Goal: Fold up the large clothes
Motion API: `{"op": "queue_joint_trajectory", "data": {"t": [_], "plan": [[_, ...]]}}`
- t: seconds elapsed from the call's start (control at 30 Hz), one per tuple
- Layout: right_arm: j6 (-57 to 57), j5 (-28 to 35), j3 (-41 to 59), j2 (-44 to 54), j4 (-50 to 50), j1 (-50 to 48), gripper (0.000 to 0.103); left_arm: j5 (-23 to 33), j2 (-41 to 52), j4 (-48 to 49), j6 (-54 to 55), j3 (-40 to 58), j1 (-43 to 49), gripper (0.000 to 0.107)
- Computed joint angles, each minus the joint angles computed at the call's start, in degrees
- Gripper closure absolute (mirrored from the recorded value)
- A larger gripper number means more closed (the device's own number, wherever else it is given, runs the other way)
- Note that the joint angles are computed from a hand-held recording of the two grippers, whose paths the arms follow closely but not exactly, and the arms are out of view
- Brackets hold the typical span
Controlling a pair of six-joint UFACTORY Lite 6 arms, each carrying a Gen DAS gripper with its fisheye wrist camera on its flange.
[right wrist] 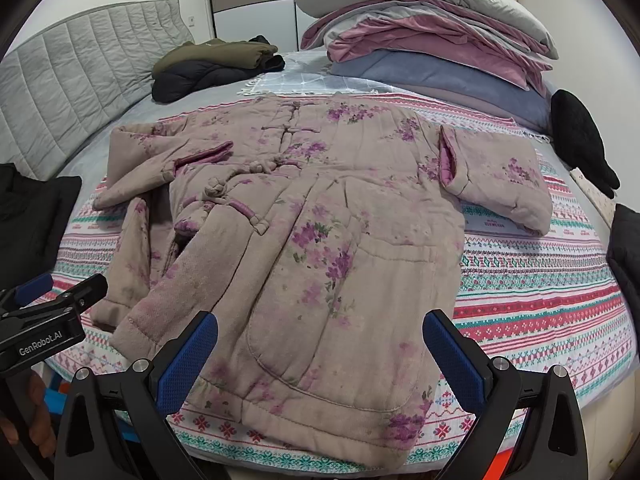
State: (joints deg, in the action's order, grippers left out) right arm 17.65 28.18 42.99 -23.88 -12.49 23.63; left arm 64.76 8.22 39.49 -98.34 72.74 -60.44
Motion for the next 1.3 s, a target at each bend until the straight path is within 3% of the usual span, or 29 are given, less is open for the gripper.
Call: {"op": "queue_joint_trajectory", "data": {"t": [1.13,1.23,1.3], "plan": [[-1.1,-2.6,-0.8,1.4,0.8,-2.5,0.000,-1.0,0.1,0.0,-0.8,-1.1,1.1,0.005],[-9.6,-5.0,-1.6,1.0,7.0,-5.0,0.000,-4.2,-3.0,2.3,-1.8,-4.4,1.7,0.005],[-13.0,-6.4,-1.9,0.4,9.3,-7.0,0.000,-11.7,-7.1,2.4,1.6,-8.6,4.2,0.005]]}}
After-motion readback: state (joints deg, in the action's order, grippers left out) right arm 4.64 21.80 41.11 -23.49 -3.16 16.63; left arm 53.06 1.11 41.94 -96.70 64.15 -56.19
